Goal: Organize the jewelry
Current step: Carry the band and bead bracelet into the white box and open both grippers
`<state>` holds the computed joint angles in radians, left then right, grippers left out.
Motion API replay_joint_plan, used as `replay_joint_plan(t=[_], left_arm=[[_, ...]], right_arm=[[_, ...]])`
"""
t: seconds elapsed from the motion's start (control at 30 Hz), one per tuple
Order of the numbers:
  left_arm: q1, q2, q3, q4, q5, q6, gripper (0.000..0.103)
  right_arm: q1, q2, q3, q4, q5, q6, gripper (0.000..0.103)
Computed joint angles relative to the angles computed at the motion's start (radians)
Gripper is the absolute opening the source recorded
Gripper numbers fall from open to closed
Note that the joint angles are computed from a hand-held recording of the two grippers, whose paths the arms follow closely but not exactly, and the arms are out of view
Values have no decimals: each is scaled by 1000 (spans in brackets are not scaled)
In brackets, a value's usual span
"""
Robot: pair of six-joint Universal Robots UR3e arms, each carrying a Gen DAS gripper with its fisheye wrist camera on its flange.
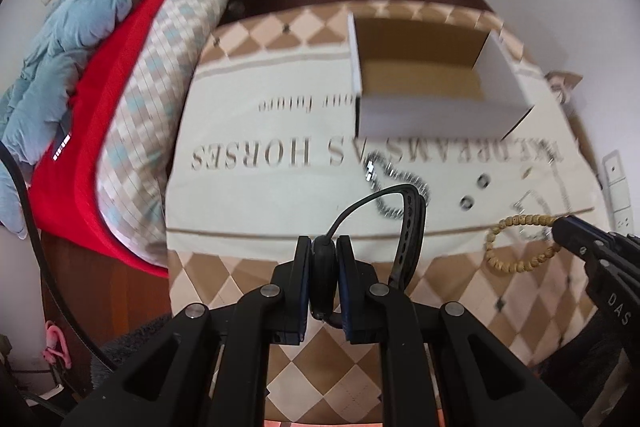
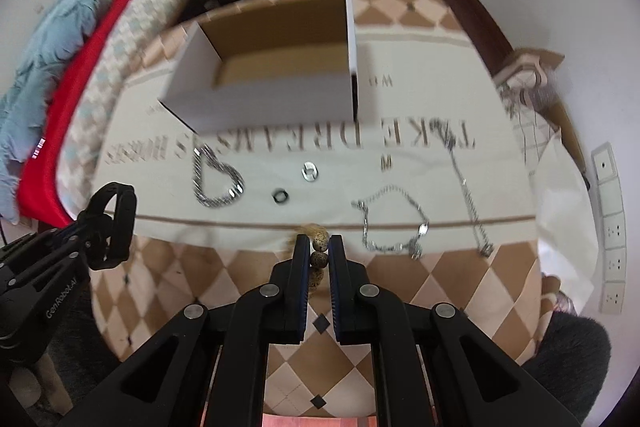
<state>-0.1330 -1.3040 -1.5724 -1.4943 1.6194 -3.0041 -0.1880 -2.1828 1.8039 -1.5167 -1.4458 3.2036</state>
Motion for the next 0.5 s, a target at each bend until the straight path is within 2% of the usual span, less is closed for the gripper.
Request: replay_joint_plan(t=[0.2,0.5], left_arm=[[-22,-61,170,-35,-13,-30,9],[-7,-291,487,-86,-86,-60,9]], right_arm=[[-39,84,-183,36,47,-53,10],[-68,301,-486,32,80,-89,10]])
